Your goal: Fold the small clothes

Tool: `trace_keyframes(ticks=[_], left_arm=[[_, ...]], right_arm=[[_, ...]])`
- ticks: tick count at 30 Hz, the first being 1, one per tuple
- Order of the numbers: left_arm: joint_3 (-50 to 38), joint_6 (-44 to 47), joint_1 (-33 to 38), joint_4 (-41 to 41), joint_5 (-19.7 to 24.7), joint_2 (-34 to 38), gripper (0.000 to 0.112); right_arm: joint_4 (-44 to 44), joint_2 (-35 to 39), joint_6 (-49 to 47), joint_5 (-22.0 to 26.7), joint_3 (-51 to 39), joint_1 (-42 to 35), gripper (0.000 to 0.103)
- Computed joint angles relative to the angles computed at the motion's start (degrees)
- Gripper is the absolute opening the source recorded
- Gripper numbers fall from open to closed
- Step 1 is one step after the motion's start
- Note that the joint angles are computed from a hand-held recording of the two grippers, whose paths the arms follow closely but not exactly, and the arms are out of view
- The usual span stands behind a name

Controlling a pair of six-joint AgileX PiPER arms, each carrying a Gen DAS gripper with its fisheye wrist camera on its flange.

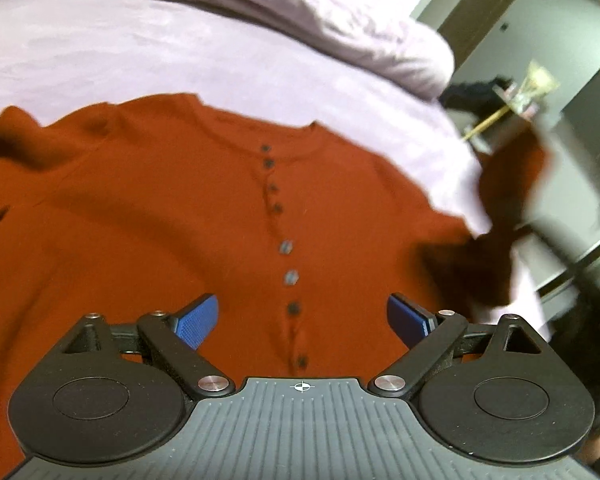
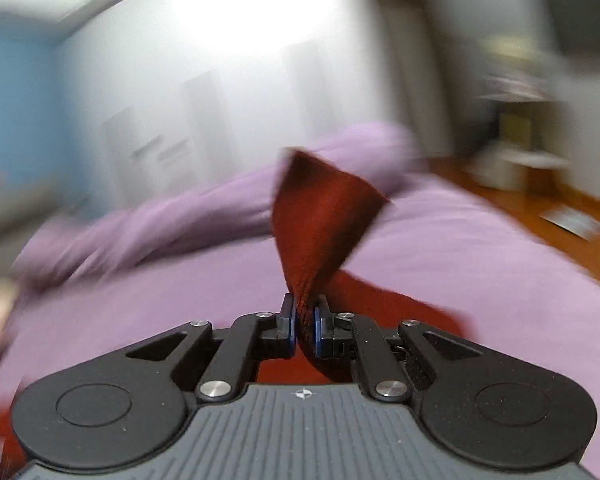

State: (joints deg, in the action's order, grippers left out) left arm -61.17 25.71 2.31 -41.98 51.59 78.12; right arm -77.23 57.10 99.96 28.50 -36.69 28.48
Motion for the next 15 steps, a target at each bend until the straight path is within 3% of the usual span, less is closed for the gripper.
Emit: trace_keyframes(ticks=[2, 5, 7, 8, 10, 12, 15], left_arm=[[-0.95, 1.68, 1.10, -2.75, 0.70, 2.66, 0.095], [-2.44, 2.33, 1.58, -3.50, 1.36, 6.26, 0.094], [-2.94, 4.15, 2.10, -4.99, 1.68, 8.37, 0.094], [-3.21, 4.60, 2.30, -5.90, 1.91, 9.33, 0.094], [-4.57, 4.89, 2.39, -7.70, 3.08, 12.38, 0.094], [-6.84, 4.45, 2.45, -9.25, 4.24, 15.64, 0.092], [-8.52, 3.97, 3.53, -12.61, 6.44, 19.10, 0.092]], right_arm=[[-3.14, 9.34, 1.86, 3.11, -3.21, 10.37, 0.009], [6.90, 21.60, -7.69, 2.51, -8.97, 16.31, 0.019], [10.03, 24.67, -7.81, 7.60, -10.52, 23.01, 0.026], [8.66, 23.52, -4.43, 8.50, -8.74, 24.76, 0.037], [5.74, 19.96, 5.55, 10.36, -4.46, 27.92, 0.047], [5.93, 15.68, 14.11, 12.11, 0.63, 30.05, 0.047], [8.57, 7.50, 17.34, 14.37, 6.85, 30.11, 0.047]])
